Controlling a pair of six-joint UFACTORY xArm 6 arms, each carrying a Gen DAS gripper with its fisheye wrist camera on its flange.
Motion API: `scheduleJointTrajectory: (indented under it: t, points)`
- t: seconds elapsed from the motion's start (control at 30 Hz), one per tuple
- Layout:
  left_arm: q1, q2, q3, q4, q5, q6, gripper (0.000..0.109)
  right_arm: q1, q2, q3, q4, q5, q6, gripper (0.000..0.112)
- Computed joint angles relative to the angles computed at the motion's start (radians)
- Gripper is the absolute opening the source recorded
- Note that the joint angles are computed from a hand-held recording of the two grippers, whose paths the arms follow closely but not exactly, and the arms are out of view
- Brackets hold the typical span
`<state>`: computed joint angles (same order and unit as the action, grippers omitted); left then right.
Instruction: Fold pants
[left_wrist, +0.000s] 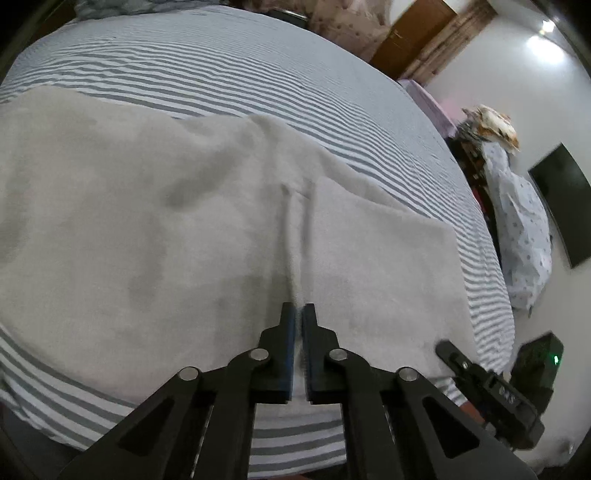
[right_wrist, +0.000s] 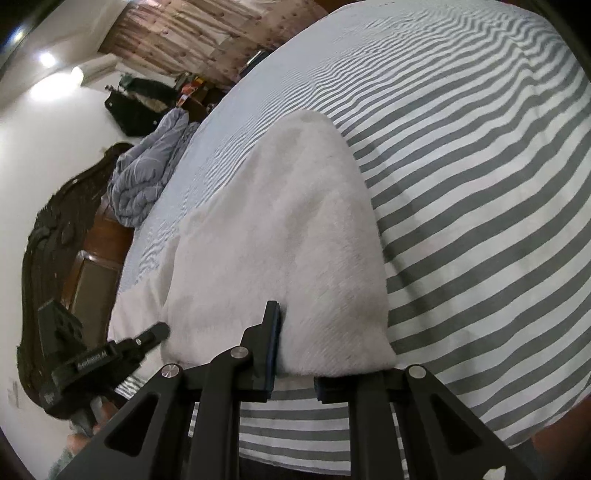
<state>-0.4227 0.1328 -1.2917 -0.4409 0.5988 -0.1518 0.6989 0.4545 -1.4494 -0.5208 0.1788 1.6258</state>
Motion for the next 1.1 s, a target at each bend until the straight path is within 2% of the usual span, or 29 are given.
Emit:
scheduleJointTrajectory:
  t: [0.1, 0.2, 0.27, 0.33, 0.4, 0.53, 0.63, 0.73, 0.8, 0.9, 0.97, 1.1]
  points:
    - [0.018, 0.011, -0.008, -0.064, 0.024, 0.056, 0.004, 0.011, 0.02, -0.023, 0.064, 0.018, -0.069, 0.014]
    - [-0.004, 0.002, -0.001, -0.005, 0.012, 0.075, 0.004, 0.019, 0.036, -0.038, 0.105, 0.047, -0.104, 0.019]
    - [-0.017, -0.009, 0.004, -0.002, 0.007, 0.095, 0.006, 0.021, 0.026, -0.023, 0.095, 0.053, -0.09, 0.022]
    - [-0.026, -0.021, 0.009, 0.007, 0.001, 0.097, 0.008, 0.026, 0.02, -0.022, 0.141, 0.068, -0.136, 0.029]
    - [-0.026, -0.036, 0.02, -0.028, -0.009, 0.128, 0.009, 0.034, 0.008, -0.015, 0.172, 0.084, -0.183, 0.031]
    - [-0.04, -0.064, 0.036, -0.032, -0.062, 0.137, 0.009, 0.055, -0.023, -0.003, 0.203, 0.131, -0.247, 0.033]
    - [-0.056, -0.054, 0.01, -0.069, -0.058, 0.192, 0.015, 0.081, -0.05, 0.001, 0.262, 0.191, -0.337, 0.035]
    - [-0.076, -0.034, -0.007, -0.103, -0.049, 0.234, 0.017, 0.101, -0.08, 0.016, 0.303, 0.204, -0.417, 0.034]
    - [-0.083, -0.009, -0.022, -0.078, -0.038, 0.218, 0.017, 0.11, -0.101, 0.012, 0.292, 0.216, -0.444, 0.034]
    - [-0.088, 0.028, -0.042, -0.023, -0.011, 0.164, 0.017, 0.103, -0.118, -0.026, 0.17, 0.254, -0.394, 0.034]
    - [-0.081, 0.041, -0.04, 0.004, 0.008, 0.142, 0.017, 0.082, -0.098, -0.096, 0.062, 0.317, -0.37, 0.034]
    - [-0.067, 0.044, -0.029, -0.089, 0.013, 0.191, 0.017, 0.024, 0.031, -0.289, 0.084, 0.401, -0.486, 0.034]
